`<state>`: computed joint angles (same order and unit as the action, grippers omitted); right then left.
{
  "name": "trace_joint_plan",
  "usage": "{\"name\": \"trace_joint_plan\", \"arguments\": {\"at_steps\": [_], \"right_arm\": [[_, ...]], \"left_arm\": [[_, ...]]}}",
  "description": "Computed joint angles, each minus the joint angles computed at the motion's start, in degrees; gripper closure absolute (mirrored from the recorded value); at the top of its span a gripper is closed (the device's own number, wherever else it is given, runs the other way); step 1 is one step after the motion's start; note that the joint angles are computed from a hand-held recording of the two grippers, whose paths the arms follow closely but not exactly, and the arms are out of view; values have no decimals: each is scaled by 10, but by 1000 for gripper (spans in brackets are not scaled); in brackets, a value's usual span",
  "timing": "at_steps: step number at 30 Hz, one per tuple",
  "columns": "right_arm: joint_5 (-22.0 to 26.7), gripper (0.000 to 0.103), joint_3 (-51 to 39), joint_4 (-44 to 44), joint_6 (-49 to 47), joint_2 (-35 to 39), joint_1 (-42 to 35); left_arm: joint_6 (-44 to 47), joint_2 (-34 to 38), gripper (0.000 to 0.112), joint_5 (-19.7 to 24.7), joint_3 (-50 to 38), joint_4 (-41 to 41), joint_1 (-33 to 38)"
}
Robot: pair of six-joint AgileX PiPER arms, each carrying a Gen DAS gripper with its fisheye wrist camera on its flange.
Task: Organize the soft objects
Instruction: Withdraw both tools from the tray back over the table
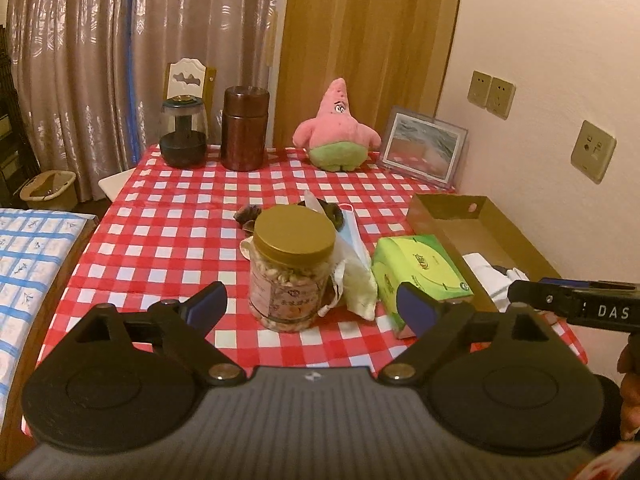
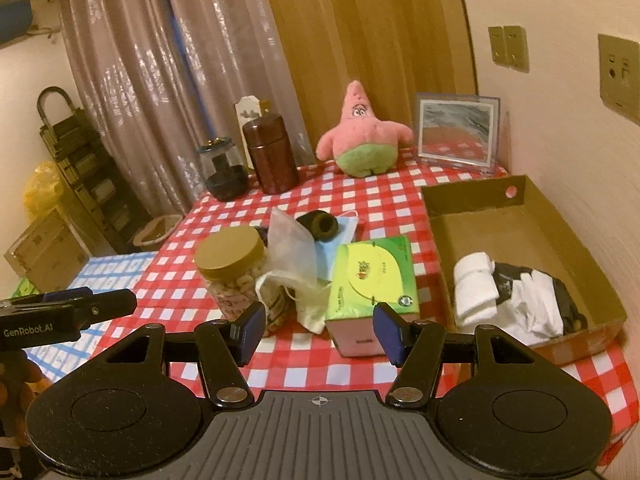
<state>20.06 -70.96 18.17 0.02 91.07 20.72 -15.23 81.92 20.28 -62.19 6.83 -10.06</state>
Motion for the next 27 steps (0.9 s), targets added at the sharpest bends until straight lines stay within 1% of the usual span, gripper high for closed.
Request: {"name": "trace_joint_plan", "arguments": {"at_steps": [2, 6, 11, 14, 18, 20, 22, 25, 27], "right_arm": [[1, 43, -11, -6, 0, 7, 2], [10, 43, -43, -33, 13, 29, 9], [22, 43, -86, -50, -2, 62, 17], [27, 43, -108, -46, -27, 82, 19], [25, 43, -136, -14, -90, 116, 20], [27, 43, -152, -11, -110, 136, 22], [32, 43, -170, 4, -143, 157, 21], [31, 43, -191, 4, -170, 185, 24], [32, 43, -208, -2, -182, 209, 29]], "left_arm": [[22, 2, 21, 1, -5, -18, 5], [99, 16, 21, 7, -22, -90, 23], [158, 40, 21, 7, -43, -137, 45], [196, 50, 21, 8, -53, -169, 62], [222, 73, 21, -1, -72, -175, 79], [233, 88, 21, 0, -88, -182, 87], [233, 103, 21, 4, -108, -184, 94], [256, 131, 22, 18, -142, -213, 110], [268, 154, 22, 18, -163, -221, 117]]}}
